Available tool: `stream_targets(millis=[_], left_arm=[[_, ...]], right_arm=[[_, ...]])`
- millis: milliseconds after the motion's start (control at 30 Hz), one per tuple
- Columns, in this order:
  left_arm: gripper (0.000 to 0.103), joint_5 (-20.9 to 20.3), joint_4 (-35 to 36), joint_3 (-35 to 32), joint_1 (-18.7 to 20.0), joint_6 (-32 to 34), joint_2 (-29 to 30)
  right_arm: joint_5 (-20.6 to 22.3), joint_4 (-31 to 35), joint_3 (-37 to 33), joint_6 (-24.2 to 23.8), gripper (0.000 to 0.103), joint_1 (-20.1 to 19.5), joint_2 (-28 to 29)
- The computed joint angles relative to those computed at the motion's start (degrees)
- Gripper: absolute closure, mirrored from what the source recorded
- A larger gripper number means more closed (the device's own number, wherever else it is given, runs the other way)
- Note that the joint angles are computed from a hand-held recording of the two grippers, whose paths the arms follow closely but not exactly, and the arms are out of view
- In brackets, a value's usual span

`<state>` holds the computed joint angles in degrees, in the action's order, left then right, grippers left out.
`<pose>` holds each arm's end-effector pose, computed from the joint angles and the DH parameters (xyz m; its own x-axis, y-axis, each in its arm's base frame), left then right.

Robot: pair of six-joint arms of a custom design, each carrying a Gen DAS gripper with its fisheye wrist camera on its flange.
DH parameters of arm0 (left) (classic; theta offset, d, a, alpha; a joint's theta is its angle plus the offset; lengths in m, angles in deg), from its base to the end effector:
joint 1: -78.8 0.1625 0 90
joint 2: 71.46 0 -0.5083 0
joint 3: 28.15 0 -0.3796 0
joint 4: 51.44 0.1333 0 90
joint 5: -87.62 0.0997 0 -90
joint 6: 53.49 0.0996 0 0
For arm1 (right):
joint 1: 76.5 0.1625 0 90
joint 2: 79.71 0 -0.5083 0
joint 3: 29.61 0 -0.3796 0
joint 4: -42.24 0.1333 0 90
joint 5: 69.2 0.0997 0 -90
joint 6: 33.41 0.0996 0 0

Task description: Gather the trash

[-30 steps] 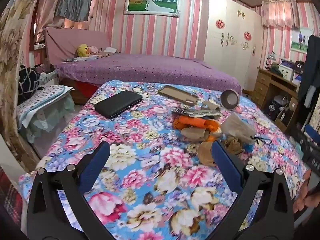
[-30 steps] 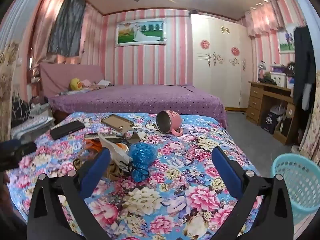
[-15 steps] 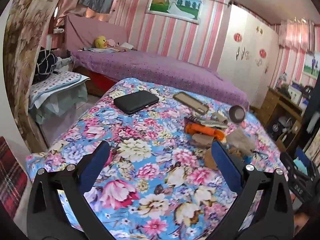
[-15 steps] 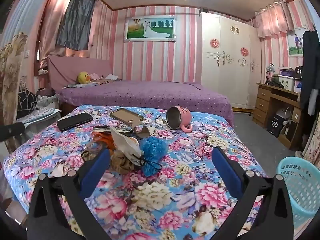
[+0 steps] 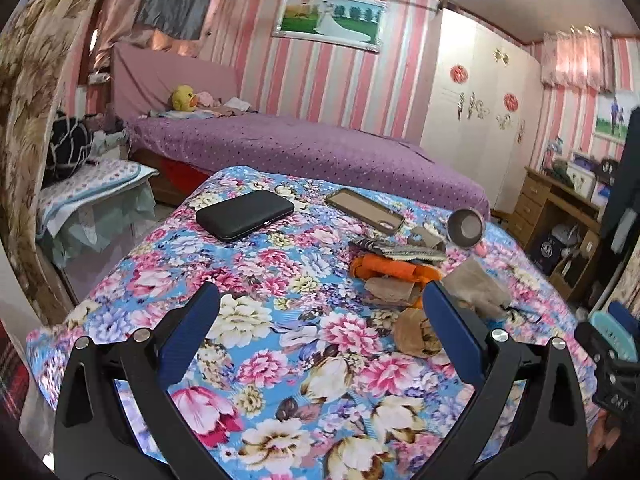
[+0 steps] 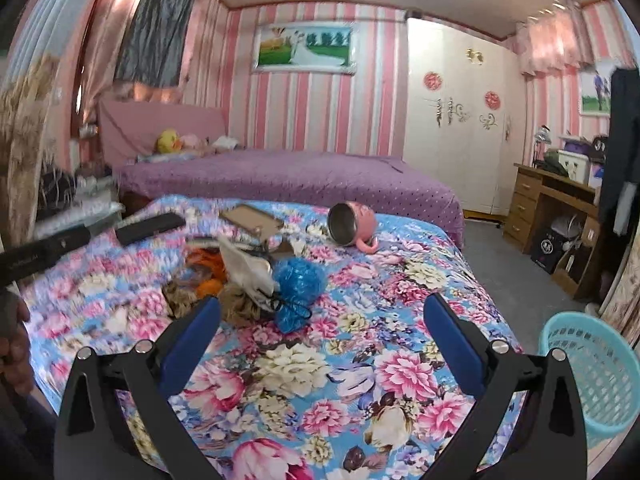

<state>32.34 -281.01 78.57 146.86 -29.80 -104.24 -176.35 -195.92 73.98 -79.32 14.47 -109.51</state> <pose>-0.0659 -0.6721 0.1300 -0.8137 -0.0057 -0.5812 0.5254 0.4205 -0.7397 0.1152 -0.6637 0.1210 -0.6648 -0.0072 0.7470 -0.6928 0.3797 -0.6130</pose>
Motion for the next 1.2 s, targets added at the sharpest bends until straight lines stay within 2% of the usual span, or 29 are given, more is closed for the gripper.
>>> stream_targets(millis=[100,167,333,400,633,800,900,1200], left_arm=[[0.005,-0.8,1.0,-0.5,0.9,0.0,-0.4],[0.005,-0.6,1.3,-0.7,1.3,0.2,-0.6],[0.005,-1.7,1.7,0.6,2.0,0.3,-2.0],[0.005,-3.7,0.0,2.2,2.3,-0.6,-3.0],[0.005,-2.0,-5.5,3.3,1.4,2.2,-2.7],[0.005,-1.6,-0.8,2.5,1.6,-1.2,-3.0],[0.005,-0.1,-1.5,2.1,1.3,-2.0,-2.5],[0.005,1.0,-2.5,1.3,0.6,1.2,-1.2]], right_arm=[[-1.2,3.0,-0.8,2.3,0.004,0.2,-0.2],[-0.8,4.3,-0.7,5.5,0.004,0.0,-0.6],[-0.3,5.4,0.3,9.3,0.004,0.2,-0.9],[-0.1,5.6,0.9,9.4,0.004,0.6,-0.8],[2.3,1.8,2.1,6.3,0.004,1.2,0.2],[4.5,-0.3,2.6,3.1,0.004,0.5,0.2],[5.4,0.4,2.3,2.0,0.004,-0.1,-0.2],[5.0,0.8,1.0,4.8,0.004,-0.5,-0.4]])
